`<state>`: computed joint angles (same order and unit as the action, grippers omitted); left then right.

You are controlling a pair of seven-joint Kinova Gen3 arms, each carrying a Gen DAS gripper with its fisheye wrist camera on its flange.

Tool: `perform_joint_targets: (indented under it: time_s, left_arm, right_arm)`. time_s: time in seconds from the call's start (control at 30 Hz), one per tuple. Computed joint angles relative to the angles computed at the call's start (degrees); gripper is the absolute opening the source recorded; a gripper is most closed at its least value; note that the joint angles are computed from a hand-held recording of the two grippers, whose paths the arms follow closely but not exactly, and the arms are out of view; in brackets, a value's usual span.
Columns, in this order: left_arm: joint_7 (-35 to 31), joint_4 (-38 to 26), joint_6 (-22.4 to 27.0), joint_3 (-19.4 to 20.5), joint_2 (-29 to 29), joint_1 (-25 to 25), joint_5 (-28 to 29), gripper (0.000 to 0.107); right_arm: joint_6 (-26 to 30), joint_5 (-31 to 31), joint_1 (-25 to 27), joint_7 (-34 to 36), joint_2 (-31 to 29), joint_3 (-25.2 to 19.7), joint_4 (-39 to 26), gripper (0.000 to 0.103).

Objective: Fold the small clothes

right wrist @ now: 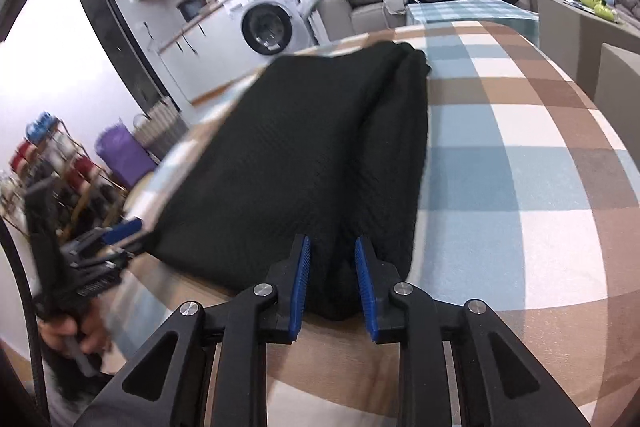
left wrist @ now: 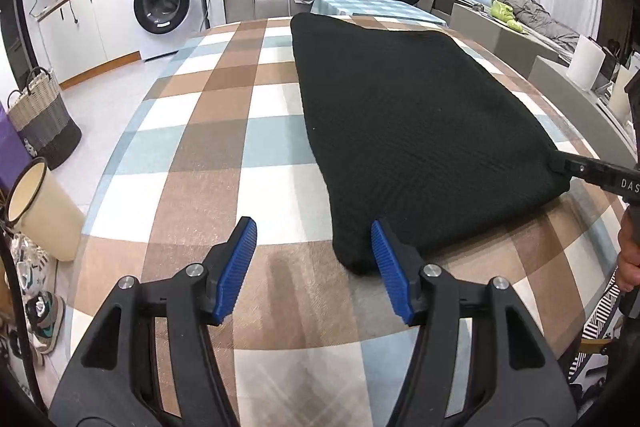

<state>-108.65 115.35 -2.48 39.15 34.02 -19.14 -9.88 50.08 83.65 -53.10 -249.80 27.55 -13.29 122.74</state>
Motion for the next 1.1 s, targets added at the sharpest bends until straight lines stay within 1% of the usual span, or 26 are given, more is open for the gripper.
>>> perform_joint_targets:
  time_s: [0.07,0.1,0.13,0.17,0.2,0.23,0.27,0.3,0.37,0.4,0.47,0.53,0.63,0.77,0.83,0.97,1.1]
  left_arm:
    - [0.0,0.6,-0.7,1.0,-0.1,-1.2,-0.3,0.058]
    - [0.2,1.2,-1.3,1.7,-0.3,-2.0,-0.5,0.059]
    - [0.5,1.8,-2.2,2.3,-0.4,-2.8,-0.8,0.06]
    - [1.0,2.6,-3.2,2.8,-0.6,-3.5,-1.3,0.062]
    - [1.7,3.5,-4.4,3.7,-0.8,-4.6,-2.0,0.066]
    - [2.4,4.4,-5.4,4.7,-0.9,-5.7,-2.9,0.073]
    - [3.2,5.5,-6.7,5.8,-0.9,-7.1,-4.0,0.076]
    - [3.9,6.8,-8.3,7.2,-0.8,-8.7,-5.2,0.082]
    - [5.5,8.9,-10.8,9.5,-0.7,-11.5,-7.7,0.084]
    - [6.2,9.9,-11.7,10.4,-0.7,-12.6,-8.9,0.085]
    - [7.6,11.9,-14.1,11.1,-1.2,-13.8,-10.8,0.09]
    - [8.8,13.8,-16.8,11.4,-1.6,-14.7,-12.6,0.101]
    - [10.4,16.2,-21.0,10.9,-2.1,-15.2,-15.1,0.102]
    - [13.4,17.3,-22.9,9.0,-3.4,-13.7,-16.5,0.102]
    - [14.3,17.4,-23.7,7.3,-4.1,-12.3,-17.0,0.102]
    - [15.6,18.9,-27.1,3.2,-5.9,-9.1,-17.2,0.102]
    - [18.4,19.6,-28.8,0.8,-6.8,-7.8,-19.6,0.102]
  right_arm:
    - [1.8,-2.1,-1.1,2.4,0.0,-0.1,-0.7,0.032]
    - [3.4,-3.5,-2.0,3.5,0.1,-0.1,-1.2,0.043]
    - [5.3,-5.4,-3.1,4.7,0.4,0.0,-2.0,0.059]
    - [7.6,-7.3,-4.3,6.1,0.9,0.3,-2.9,0.067]
    - [9.5,-8.3,-5.5,6.8,1.1,0.6,-3.3,0.08]
    - [11.0,-8.9,-6.9,6.9,1.2,0.6,-3.3,0.085]
    - [12.2,-8.6,-8.0,6.8,1.3,0.7,-3.1,0.09]
    - [12.9,-7.9,-8.7,6.5,1.2,0.8,-2.8,0.092]
    - [14.8,-7.3,-9.7,6.2,1.5,0.2,-2.7,0.101]
    - [15.8,-6.2,-11.1,5.2,1.8,0.5,-2.3,0.103]
    - [18.3,-5.0,-12.4,3.3,2.5,0.2,-1.9,0.103]
    - [20.5,-4.1,-13.4,1.9,3.3,-0.1,-1.8,0.103]
    - [23.4,-3.4,-14.7,0.1,4.1,-0.7,-1.8,0.103]
    - [26.2,-1.3,-15.8,-3.4,5.0,-1.2,-1.0,0.103]
    - [26.4,-0.3,-15.6,-4.0,5.2,-1.6,-0.6,0.103]
    - [26.3,1.2,-14.9,-3.3,5.9,-2.2,-0.7,0.103]
    - [26.0,3.3,-14.7,-4.1,7.1,-2.4,-0.5,0.103]
